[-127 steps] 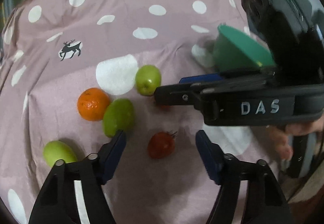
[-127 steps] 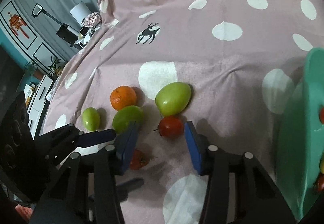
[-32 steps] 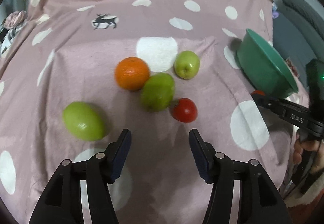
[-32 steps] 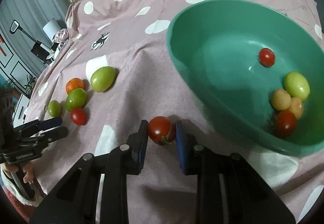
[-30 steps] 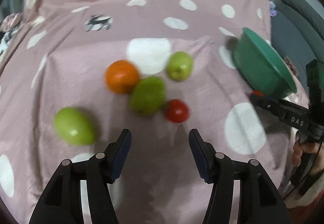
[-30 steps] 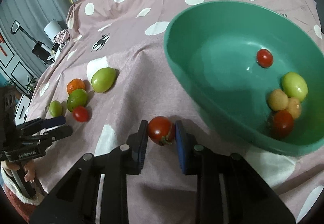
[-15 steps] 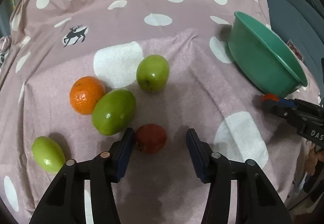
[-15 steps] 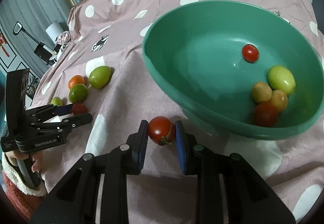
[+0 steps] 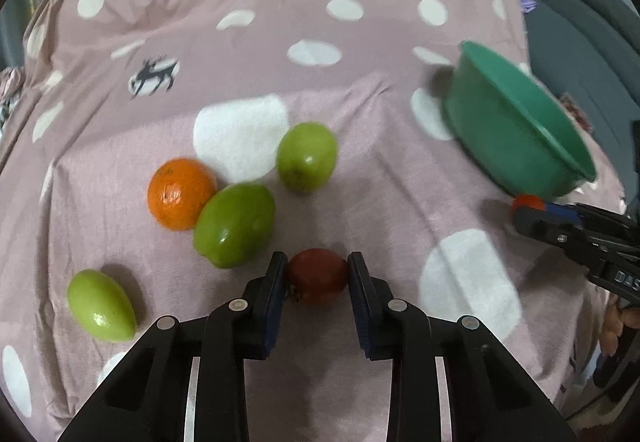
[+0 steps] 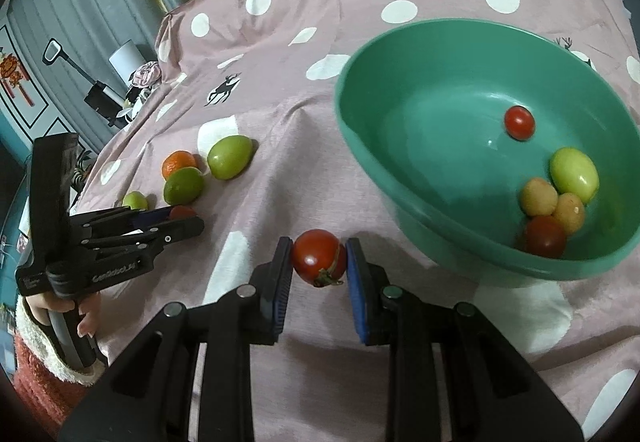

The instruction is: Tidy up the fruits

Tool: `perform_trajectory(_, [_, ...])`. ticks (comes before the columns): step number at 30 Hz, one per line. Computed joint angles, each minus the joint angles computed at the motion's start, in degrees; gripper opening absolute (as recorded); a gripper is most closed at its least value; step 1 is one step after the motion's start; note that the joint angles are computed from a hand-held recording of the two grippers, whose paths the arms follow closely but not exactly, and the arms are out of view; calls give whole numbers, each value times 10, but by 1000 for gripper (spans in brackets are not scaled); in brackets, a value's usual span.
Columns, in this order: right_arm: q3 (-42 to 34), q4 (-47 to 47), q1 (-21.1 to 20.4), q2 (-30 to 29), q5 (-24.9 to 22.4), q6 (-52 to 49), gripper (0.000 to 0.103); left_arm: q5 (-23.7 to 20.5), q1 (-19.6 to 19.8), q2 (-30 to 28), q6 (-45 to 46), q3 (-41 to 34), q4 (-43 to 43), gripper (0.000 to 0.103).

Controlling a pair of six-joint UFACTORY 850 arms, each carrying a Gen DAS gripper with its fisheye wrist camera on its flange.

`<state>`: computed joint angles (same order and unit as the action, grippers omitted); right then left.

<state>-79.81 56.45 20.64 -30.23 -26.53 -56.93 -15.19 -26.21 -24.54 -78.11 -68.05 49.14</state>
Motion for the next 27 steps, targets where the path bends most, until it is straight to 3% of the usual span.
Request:
perform_trajectory(2, [-1,-1,2,0,0,0,27,-11,-4,2,-29,0,36,31])
perform_trajectory(5, [-1,6,2,0,-3,-8,27,-11,-2,0,-7,-3,10,31])
perform_trajectory(8, [12,42,0,11,2,-50,27,-6,-4,14,-61,9,59,31])
perform_trajectory(15, [49,210,-25,59,-21,-213,27,-21,-38,61,-224,5,248,31])
perform_trajectory(17, [61,259,-40,74,-37,-256,27,-23,-48,58,-256,-15,292,31])
perform_trajectory(19, [65,290,-53,85,-22,-275,27,-44,-61,37,-268,-53,320,31])
perform_trajectory(22, [62,308,-67,90,42,-266,27,-47,-65,-22,-180,-136,251,31])
perform_trajectory(24, [56,312,-79,84,58,-255,27,-56,-65,-71,-87,-201,162,31])
perform_trajectory(27, [61,322,-93,80,84,-259,27,-70,-70,-129,-11,-275,103,31])
